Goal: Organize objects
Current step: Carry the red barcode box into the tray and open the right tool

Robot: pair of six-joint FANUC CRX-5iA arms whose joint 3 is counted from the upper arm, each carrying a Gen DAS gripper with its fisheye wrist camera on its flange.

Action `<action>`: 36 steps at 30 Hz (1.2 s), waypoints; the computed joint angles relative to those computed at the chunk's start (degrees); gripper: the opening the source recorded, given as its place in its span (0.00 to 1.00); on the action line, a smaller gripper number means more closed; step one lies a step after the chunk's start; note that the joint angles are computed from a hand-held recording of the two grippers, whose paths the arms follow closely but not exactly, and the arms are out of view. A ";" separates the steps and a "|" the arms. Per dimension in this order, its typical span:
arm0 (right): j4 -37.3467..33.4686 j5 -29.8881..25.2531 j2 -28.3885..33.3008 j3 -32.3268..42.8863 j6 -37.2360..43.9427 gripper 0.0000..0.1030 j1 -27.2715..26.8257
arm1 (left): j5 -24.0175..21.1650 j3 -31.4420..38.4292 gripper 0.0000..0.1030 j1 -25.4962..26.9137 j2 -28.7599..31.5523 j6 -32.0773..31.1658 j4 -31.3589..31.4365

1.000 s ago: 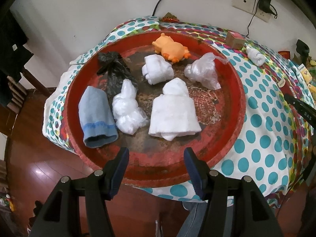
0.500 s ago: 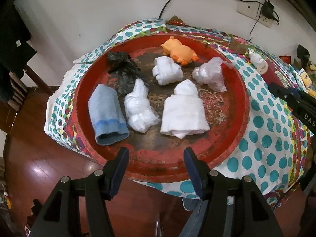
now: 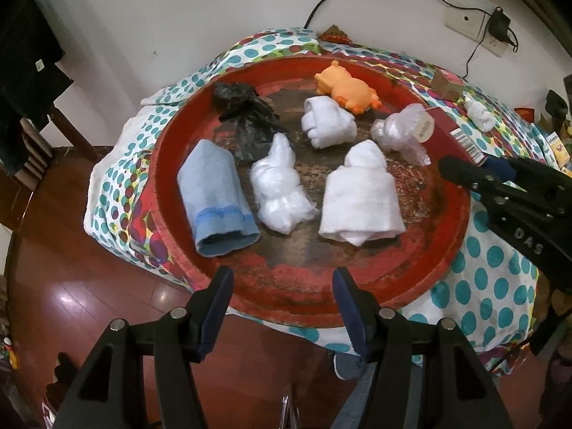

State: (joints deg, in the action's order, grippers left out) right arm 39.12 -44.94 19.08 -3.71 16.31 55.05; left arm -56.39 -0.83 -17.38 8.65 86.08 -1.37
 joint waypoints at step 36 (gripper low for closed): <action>5.21 3.50 -0.46 -2.06 -4.75 0.48 -2.42 | -1.09 1.99 0.57 -0.67 1.97 -0.91 0.45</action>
State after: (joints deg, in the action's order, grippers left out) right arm 44.33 -41.43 18.62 -5.77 11.57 52.63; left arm -57.48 1.16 -18.05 10.62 85.17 -0.92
